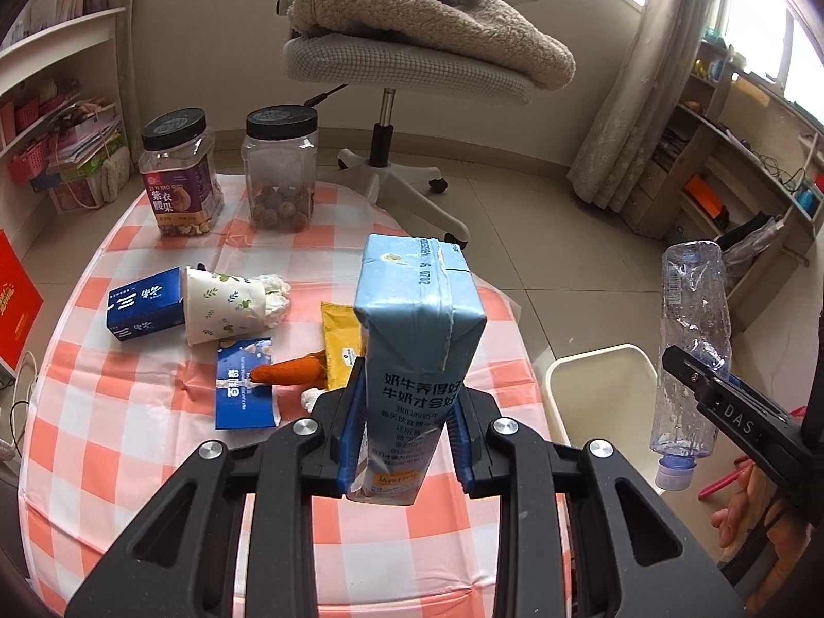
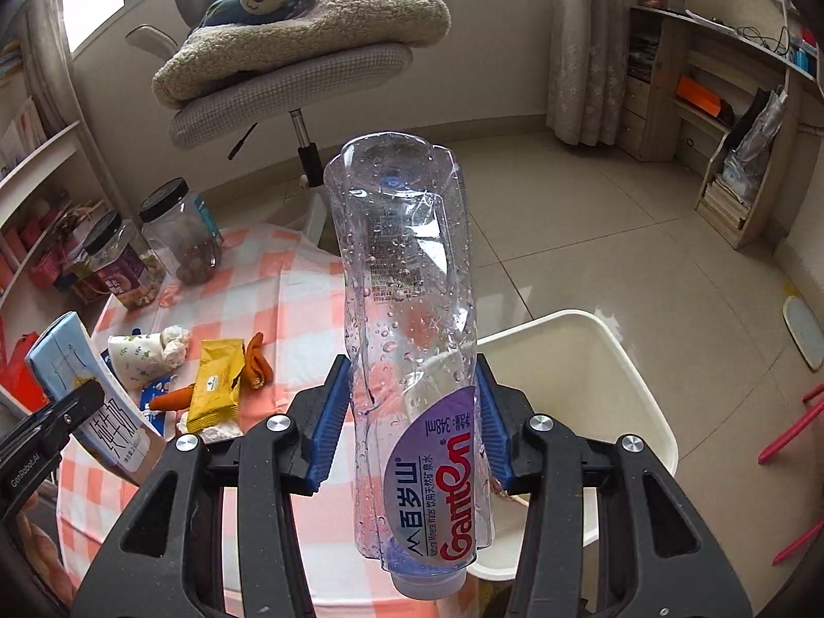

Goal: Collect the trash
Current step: 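Lift and carry the carton and bottle toward the white bin with both tools, then open the right tool to drop the bottle while the left tool drops the carton into the bin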

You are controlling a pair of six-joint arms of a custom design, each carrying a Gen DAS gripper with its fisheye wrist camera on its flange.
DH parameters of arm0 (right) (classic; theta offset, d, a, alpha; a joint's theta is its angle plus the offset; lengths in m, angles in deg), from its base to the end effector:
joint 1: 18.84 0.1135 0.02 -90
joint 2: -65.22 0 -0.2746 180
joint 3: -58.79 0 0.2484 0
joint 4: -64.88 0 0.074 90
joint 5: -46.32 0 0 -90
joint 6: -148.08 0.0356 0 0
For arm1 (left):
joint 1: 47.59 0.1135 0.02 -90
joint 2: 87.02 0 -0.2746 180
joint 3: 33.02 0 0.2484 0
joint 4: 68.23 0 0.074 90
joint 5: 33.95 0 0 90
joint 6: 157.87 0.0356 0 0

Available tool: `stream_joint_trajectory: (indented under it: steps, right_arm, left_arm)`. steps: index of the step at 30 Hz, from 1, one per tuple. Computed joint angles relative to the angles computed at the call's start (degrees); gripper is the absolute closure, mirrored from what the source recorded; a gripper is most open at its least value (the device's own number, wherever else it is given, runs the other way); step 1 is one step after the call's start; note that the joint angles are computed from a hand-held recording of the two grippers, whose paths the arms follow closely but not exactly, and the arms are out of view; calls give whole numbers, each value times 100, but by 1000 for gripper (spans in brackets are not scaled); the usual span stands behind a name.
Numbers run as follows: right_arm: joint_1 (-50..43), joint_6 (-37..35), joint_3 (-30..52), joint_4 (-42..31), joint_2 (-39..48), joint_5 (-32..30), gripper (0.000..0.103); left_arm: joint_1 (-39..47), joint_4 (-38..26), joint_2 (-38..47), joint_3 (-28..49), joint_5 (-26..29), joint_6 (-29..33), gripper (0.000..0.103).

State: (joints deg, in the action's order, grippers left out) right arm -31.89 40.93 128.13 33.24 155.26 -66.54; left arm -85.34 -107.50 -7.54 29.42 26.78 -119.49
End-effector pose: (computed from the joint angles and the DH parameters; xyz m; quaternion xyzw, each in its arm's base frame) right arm 0.3127 -0.0583 0.2157 -0.0971 0.9248 0.0987 0.3543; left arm 0.2207 -0.1489 0.2233 -0.1845 0.9104 -0.0252 0.3694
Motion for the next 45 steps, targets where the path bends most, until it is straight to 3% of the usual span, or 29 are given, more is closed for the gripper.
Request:
stream_joint_trajectory:
  steps: [6, 10, 15, 29, 30, 31, 33, 39, 45]
  right_arm:
    - [-372, -116, 305, -15, 354, 245, 57]
    - [-694, -48, 456, 114, 484, 273, 34]
    - [-1109, 55, 778, 112, 699, 161, 26]
    - [-1846, 141, 1355, 122, 1151, -105, 19]
    - [-1881, 141, 1392, 116, 1183, -120, 19]
    - [-1916, 149, 1409, 112, 1192, -131, 17]
    - [-1968, 181, 1463, 97, 1229, -157, 16]
    - [-1988, 243, 1405, 98, 1151, -261, 13]
    - [-1769, 217, 879, 421, 703, -227, 8]
  left_arm:
    - [-238, 598, 760, 501, 213, 135, 75]
    - [-381, 903, 1331, 916, 419, 186, 75]
    - [-524, 1147, 2105, 1508, 788, 256, 75]
    - [-679, 1391, 3504, 2713, 1700, 349, 74]
    - [-673, 1454, 3551, 2729, 1773, 356, 72]
    - [-675, 1493, 3593, 2752, 1816, 366, 61]
    - [-712, 1493, 3634, 2792, 1750, 396, 47]
    - [-726, 1306, 3421, 2662, 1492, 293, 43]
    - [-812, 669, 2889, 2447, 504, 241, 34]
